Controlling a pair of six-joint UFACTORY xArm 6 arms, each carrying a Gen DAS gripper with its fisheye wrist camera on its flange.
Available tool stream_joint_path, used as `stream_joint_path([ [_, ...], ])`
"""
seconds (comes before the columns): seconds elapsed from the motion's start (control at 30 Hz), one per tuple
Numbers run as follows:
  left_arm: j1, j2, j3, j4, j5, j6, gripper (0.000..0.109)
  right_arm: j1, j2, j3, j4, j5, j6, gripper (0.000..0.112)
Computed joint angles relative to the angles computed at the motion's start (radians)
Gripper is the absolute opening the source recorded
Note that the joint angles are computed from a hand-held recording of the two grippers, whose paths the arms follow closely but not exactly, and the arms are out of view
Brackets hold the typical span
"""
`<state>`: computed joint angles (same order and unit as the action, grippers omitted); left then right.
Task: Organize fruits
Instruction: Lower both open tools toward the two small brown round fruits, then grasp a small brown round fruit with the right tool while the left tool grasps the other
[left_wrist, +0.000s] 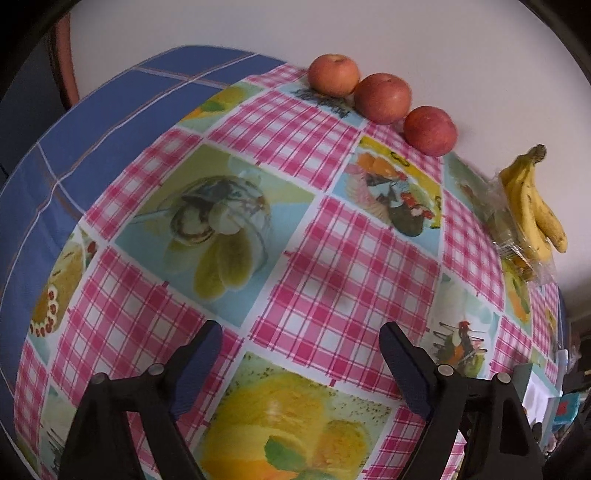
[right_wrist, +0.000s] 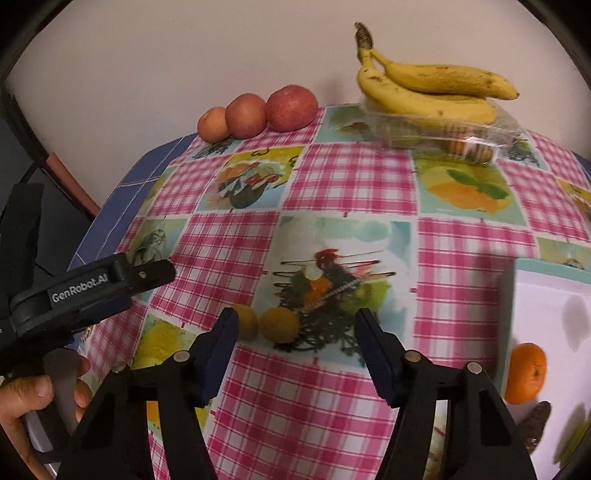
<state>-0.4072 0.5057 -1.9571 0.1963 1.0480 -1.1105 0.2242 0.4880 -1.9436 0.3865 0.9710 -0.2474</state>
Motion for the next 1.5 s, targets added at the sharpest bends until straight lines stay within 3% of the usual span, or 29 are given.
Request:
stream_joint_path([
  [0.13,0.008,-0.018,0.029,-0.015,-0.010,-0.011,0.088,0.009,0.020,-0.010,-0.008,0.003,0.010,0.056],
  [0.4,0.013,-0.031,0.052,-0.035,-0.034,-0.014,0.088,0.013,0.043,-0.018,-0.011,-0.001,0.038,0.052],
  [0.7,0.008,-0.034,0.058,-0.068,-0.073,0.004,0.088,0.021,0.045,-0.019,-0.028,-0.008,0.038,0.037],
  [0.87,0.005,-0.029,0.048,-0.089,-0.086,0.013,0.080,0.019,0.041,-0.017,-0.045,-0.003,0.037,0.028],
  [1.23,-0.025,0.029,-0.039,-0.139,-0.115,0.068,0.080,-0.034,0.020,-0.003,-0.106,-0.022,0.093,0.028],
  [1.43,-0.043,0.095,-0.128,-0.183,-0.097,0.114,0.064,-0.058,0.012,-0.004,-0.118,-0.030,0.095,0.028],
  [1.5,-0.048,0.121,-0.163,-0.201,-0.085,0.127,0.051,-0.064,0.012,-0.007,-0.115,-0.027,0.094,0.028],
])
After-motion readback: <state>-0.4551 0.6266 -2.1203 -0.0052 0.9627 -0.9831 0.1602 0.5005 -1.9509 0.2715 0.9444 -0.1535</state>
